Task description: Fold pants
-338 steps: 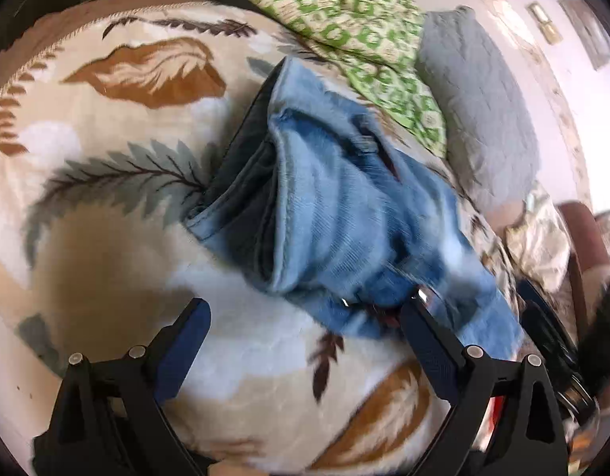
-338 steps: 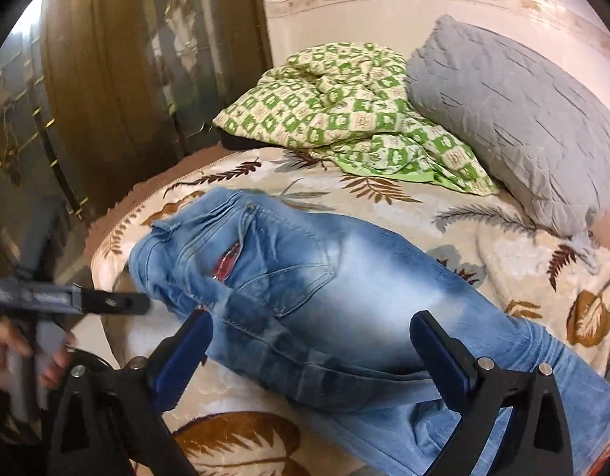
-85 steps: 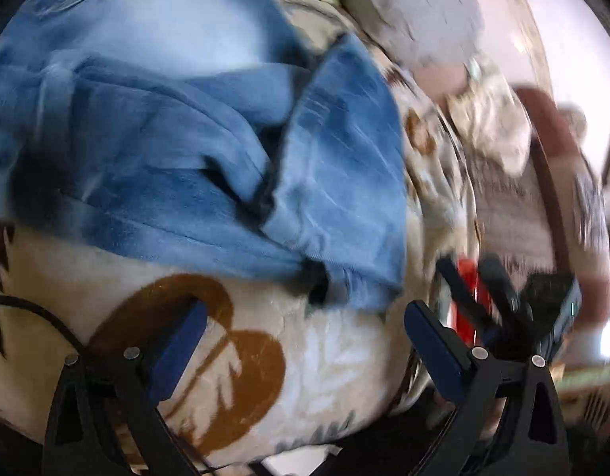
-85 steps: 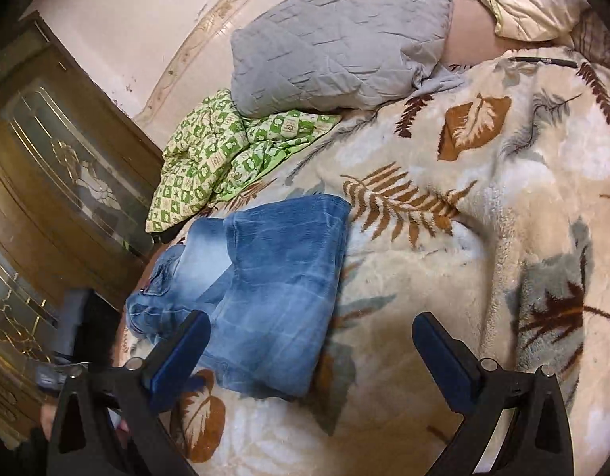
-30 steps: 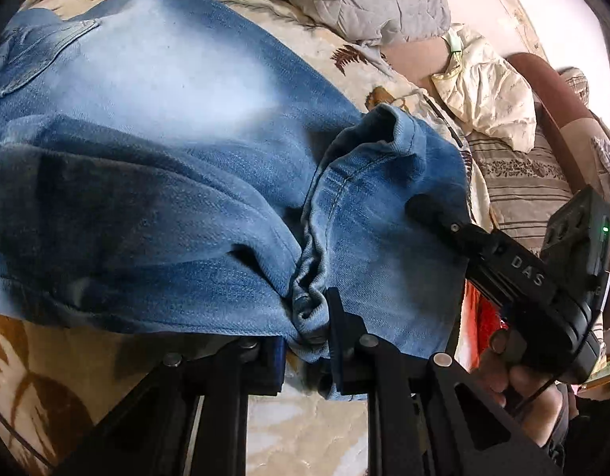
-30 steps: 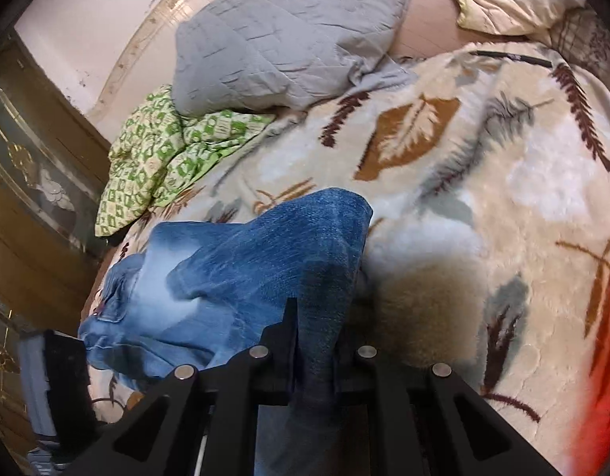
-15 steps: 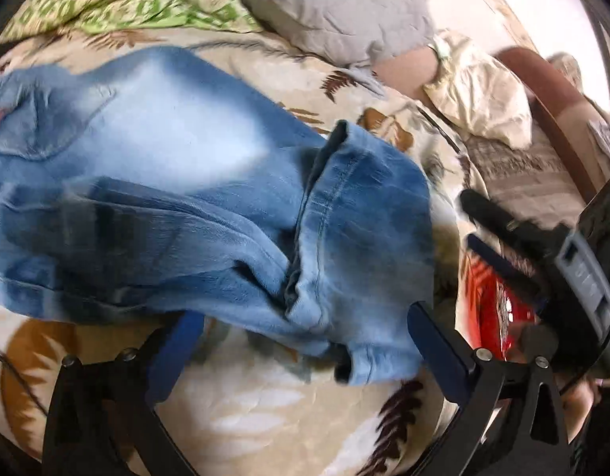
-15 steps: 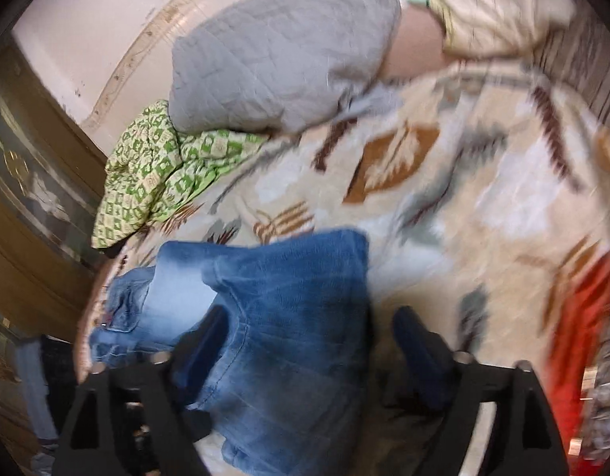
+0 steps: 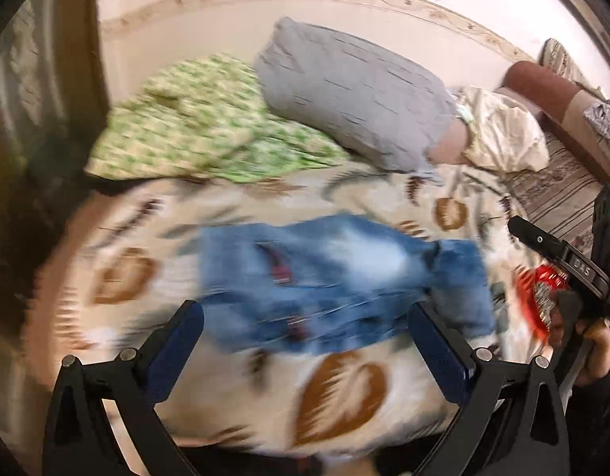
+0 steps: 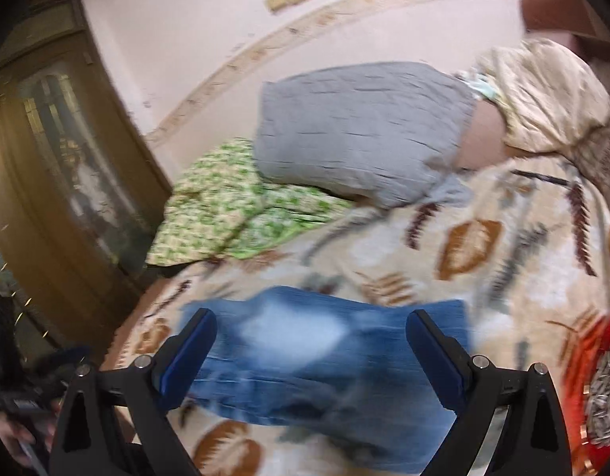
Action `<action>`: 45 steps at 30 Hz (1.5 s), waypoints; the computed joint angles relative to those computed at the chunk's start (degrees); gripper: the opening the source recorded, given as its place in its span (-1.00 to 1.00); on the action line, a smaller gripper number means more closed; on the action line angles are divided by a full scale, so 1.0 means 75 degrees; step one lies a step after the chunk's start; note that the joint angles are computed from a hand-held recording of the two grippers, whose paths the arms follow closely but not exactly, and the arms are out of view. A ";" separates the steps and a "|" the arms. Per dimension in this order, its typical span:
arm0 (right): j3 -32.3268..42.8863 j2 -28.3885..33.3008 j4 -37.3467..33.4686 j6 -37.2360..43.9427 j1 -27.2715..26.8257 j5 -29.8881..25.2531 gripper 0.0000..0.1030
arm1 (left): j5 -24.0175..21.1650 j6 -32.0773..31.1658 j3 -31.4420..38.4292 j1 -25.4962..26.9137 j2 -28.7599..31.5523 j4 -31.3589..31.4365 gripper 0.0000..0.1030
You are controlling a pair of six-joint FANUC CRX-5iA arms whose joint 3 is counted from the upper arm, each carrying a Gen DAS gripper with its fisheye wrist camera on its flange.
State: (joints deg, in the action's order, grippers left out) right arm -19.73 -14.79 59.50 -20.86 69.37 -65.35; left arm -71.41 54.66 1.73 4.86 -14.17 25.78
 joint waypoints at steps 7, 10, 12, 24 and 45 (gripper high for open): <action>0.1159 0.1141 -0.0056 0.0506 -0.0081 0.0893 0.91 | -0.1810 -0.1368 0.0999 0.1691 -0.0277 -0.0664 0.98; 0.1717 0.1631 -0.0332 0.0826 -0.0117 0.1086 0.91 | -0.1982 -0.1612 0.0920 0.1990 -0.0315 -0.0644 0.98; 0.2120 0.1929 -0.0686 0.1221 -0.0135 0.1132 0.91 | -0.1750 -0.1751 0.0523 0.2203 -0.0320 -0.0286 0.98; 0.4426 0.3431 -0.2764 0.4331 -0.0696 -0.0053 0.92 | 0.0685 -0.0778 -0.1777 0.1154 0.0884 0.0932 0.98; 0.8182 0.5989 -0.4251 0.7743 -0.1711 -0.1534 0.92 | 0.2365 -0.1011 -0.3248 0.0350 0.1938 0.4034 1.00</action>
State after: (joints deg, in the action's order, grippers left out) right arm 41.63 30.13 27.62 37.21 56.54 -76.85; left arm -53.66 47.07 -22.63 7.48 0.36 56.04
